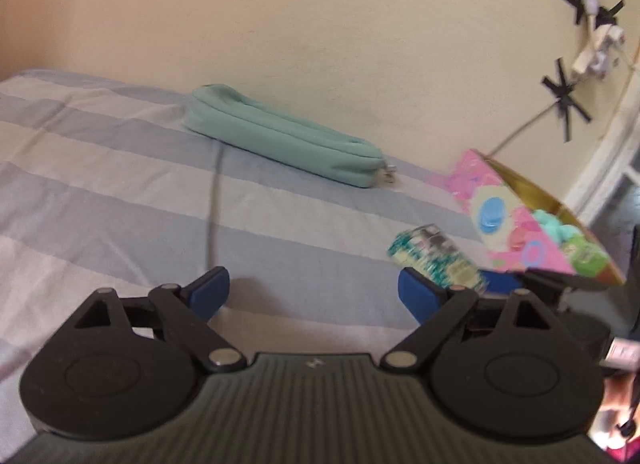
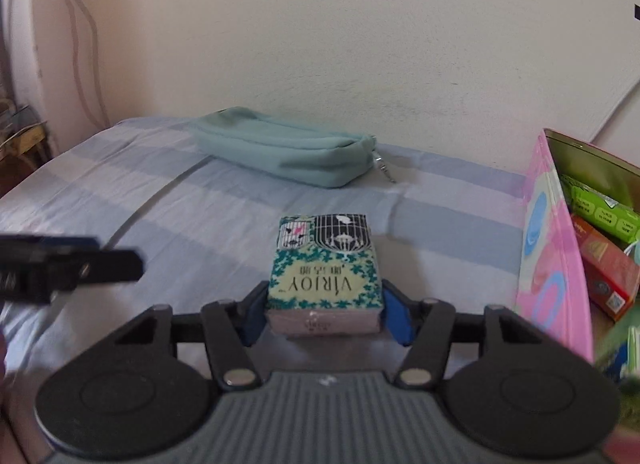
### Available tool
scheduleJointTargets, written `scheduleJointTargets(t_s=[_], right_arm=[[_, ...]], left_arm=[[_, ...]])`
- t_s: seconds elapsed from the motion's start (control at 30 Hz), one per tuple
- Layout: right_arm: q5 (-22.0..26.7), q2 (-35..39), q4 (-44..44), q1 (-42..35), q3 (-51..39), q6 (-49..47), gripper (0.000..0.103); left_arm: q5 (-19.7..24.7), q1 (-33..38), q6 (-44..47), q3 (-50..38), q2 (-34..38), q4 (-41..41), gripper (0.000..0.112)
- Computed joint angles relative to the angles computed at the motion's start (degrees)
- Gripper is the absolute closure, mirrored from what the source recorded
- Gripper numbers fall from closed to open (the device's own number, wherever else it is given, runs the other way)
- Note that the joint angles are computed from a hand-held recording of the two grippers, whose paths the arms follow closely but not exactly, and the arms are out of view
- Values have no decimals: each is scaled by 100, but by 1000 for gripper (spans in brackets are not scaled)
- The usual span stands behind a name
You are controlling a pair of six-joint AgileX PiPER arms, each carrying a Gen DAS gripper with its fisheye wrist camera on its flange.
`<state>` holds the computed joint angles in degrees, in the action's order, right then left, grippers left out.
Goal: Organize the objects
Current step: 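Close the right tool on the Vijoy tissue pack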
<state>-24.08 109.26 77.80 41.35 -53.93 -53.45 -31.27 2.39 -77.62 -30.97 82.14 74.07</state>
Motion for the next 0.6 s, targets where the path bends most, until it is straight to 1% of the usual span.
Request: scheduleJointTargets(t_s=[0.07, 0.1, 0.17, 0.23, 0.27, 0.33, 0.37, 0.43, 0.47, 0.53, 0.6], right_arm=[[-70, -408, -615, 320, 670, 671, 46], [-57, -611, -792, 461, 935, 857, 46], [-141, -1038, -1060, 821, 1530, 1159, 45], [-202, -1458, -1142, 1157, 2072, 1358, 43], [-433, -1611, -962, 1405, 2294, 1329, 38], [-745, -1787, -184, 1829, 2517, 1008, 28], [-968, -1832, 16, 2040, 2641, 1086, 27], [-1211, -1960, 89, 2285, 2880, 1442, 26], [-1315, -2006, 110, 2378, 2968, 1616, 26], [-1386, -2071, 42, 2412, 3066, 1858, 26], [-1354, -2070, -88, 2311, 3053, 1920, 26]], left_arm=[[-908, 297, -140, -10, 145, 473, 20], [-1211, 338, -60, 16, 166, 600, 20], [-1671, 300, 82, 35, 214, 870, 20], [-2095, 165, 46, -36, 337, 1301, 20], [-2209, 29, -7, -80, 388, 1509, 20], [-2091, -305, -37, -48, 304, 1684, 20], [-1934, -536, 39, 40, 210, 1665, 20], [-1791, -773, 25, 98, 117, 1718, 20], [-1787, -803, -5, 118, 136, 1791, 20], [-1596, -968, 9, 220, 32, 1696, 21], [-1539, -986, -47, 306, -93, 1744, 21]])
